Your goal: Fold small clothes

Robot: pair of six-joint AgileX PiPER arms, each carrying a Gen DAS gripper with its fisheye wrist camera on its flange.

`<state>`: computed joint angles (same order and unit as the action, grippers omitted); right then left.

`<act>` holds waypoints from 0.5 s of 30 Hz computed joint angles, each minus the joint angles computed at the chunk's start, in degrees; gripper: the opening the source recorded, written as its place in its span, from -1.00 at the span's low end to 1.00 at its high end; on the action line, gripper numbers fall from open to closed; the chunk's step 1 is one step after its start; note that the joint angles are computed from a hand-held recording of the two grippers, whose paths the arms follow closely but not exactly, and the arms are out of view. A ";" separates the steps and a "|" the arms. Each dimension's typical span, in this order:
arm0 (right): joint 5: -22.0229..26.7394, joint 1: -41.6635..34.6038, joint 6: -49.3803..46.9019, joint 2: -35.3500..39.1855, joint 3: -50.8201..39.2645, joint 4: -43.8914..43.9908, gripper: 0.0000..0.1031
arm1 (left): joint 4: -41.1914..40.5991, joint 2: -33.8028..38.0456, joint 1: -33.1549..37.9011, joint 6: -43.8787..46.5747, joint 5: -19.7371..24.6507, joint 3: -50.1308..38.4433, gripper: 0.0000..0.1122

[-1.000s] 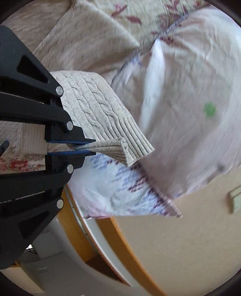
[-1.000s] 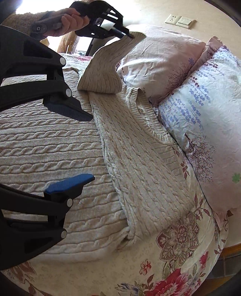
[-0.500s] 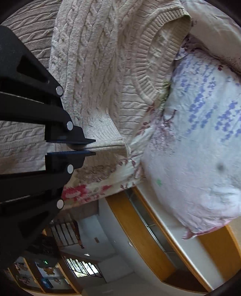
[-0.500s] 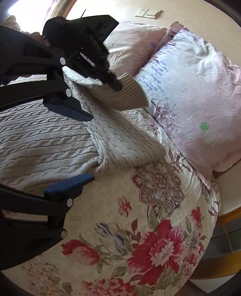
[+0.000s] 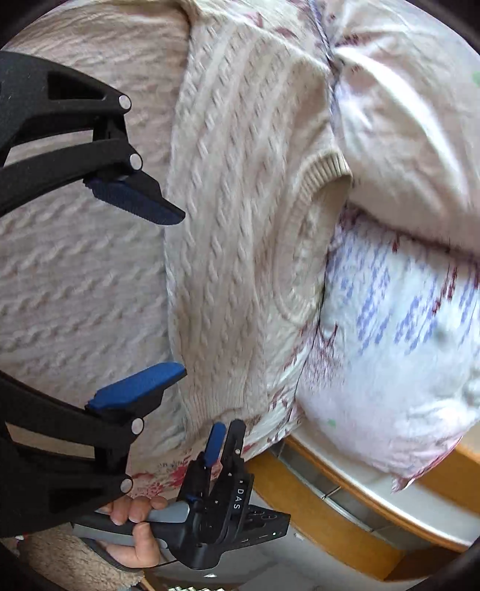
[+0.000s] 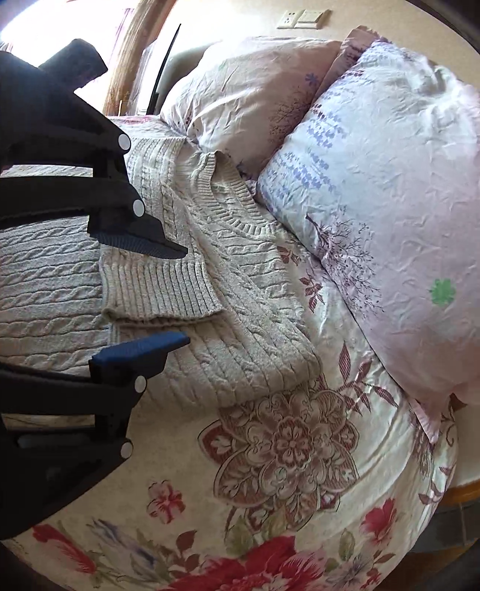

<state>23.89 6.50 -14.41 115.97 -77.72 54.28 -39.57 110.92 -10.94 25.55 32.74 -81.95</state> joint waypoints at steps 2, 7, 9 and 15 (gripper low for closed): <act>1.85 0.76 6.22 2.48 -3.90 -7.75 -0.34 | 0.74 -2.34 3.39 -1.50 -0.62 4.39 0.37; 2.32 2.04 8.21 3.77 -4.85 -12.37 -0.60 | 0.82 -6.06 9.89 -3.05 -2.38 12.08 0.36; 1.34 2.38 4.93 3.30 -3.76 -10.28 -0.82 | -0.22 -6.50 10.91 -1.72 -2.76 13.03 0.36; -7.71 5.70 6.14 -1.98 -2.88 -14.58 -0.85 | 1.16 -7.21 11.11 -1.62 -2.76 13.60 0.39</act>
<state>16.18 12.20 -8.27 113.99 -80.60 39.69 -38.41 103.72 0.17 23.93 29.98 -68.36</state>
